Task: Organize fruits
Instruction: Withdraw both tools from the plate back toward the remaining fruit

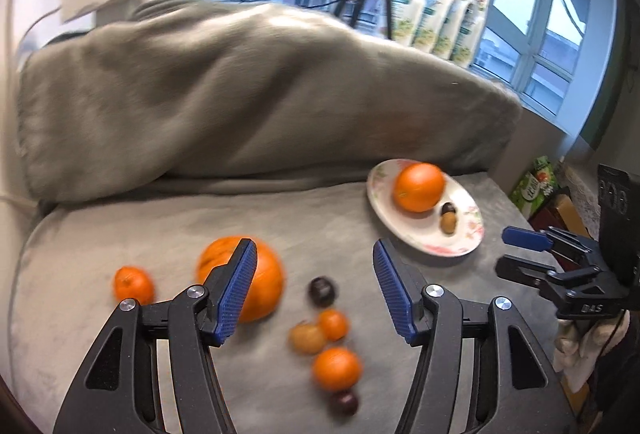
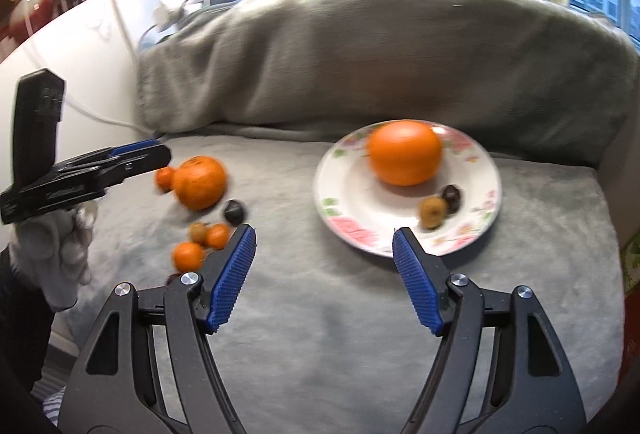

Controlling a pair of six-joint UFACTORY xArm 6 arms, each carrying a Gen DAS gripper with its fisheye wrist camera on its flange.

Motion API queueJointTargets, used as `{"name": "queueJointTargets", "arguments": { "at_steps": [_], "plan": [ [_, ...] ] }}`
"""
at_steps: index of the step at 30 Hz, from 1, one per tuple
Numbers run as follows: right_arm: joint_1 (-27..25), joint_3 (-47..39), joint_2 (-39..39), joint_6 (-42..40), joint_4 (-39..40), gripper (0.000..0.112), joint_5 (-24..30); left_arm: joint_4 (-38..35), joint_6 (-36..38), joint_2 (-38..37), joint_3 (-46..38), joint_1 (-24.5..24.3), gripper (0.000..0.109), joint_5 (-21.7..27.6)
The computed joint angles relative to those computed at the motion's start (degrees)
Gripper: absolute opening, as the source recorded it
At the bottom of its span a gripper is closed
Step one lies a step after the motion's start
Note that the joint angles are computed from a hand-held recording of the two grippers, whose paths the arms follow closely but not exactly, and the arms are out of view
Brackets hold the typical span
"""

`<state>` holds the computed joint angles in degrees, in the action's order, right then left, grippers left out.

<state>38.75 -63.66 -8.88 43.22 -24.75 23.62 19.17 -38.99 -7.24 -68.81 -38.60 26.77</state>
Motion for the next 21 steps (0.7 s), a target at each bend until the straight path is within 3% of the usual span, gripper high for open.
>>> {"name": "queueJointTargets", "arguments": {
  "at_steps": [11, 21],
  "plan": [
    [3.4, -3.9, 5.0, -9.7, 10.3, 0.074, -0.9, -5.1, 2.3, -5.9, 10.5, 1.3, 0.053, -2.5],
    [2.3, -10.0, 11.6, -17.6, 21.2, 0.074, 0.0, -10.8, 4.0, -7.2, 14.3, -2.6, 0.047, -3.9]
  ]
}}
